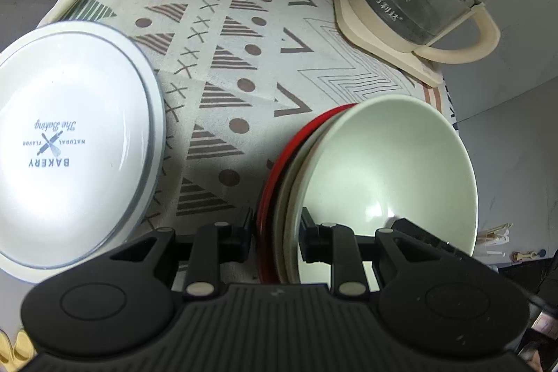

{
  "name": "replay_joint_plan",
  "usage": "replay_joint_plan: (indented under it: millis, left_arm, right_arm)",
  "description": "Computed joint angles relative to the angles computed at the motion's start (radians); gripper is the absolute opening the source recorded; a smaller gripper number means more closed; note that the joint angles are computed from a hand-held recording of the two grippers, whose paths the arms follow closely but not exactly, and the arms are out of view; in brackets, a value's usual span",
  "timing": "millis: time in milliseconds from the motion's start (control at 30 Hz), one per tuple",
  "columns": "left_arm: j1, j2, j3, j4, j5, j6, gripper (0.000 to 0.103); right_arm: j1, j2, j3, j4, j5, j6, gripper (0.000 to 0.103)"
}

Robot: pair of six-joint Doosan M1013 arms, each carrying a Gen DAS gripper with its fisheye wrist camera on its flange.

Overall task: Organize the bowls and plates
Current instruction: 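Carry the bowl stack with both grippers over the white plate stack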

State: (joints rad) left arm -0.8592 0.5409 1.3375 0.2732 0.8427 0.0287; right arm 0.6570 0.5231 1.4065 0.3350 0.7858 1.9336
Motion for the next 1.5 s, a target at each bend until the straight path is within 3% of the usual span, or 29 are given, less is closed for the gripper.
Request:
replay_joint_plan:
  millis: [567, 933, 1500]
  left_arm:
    - [0.017, -0.106, 0.088, 0.072, -0.004, -0.007, 0.025]
    - [0.036, -0.191, 0.17, 0.112, -0.044, -0.017, 0.025]
    - [0.075, -0.313, 0.32, 0.115, -0.095, -0.006, 0.025]
  right_arm:
    - [0.05, 0.015, -0.073, -0.012, -0.01, 0.112, 0.035]
    - [0.093, 0.037, -0.141, -0.056, -0.019, 0.188, 0.035]
    - [0.17, 0.109, -0.281, -0.138, 0.03, 0.292, 0.035]
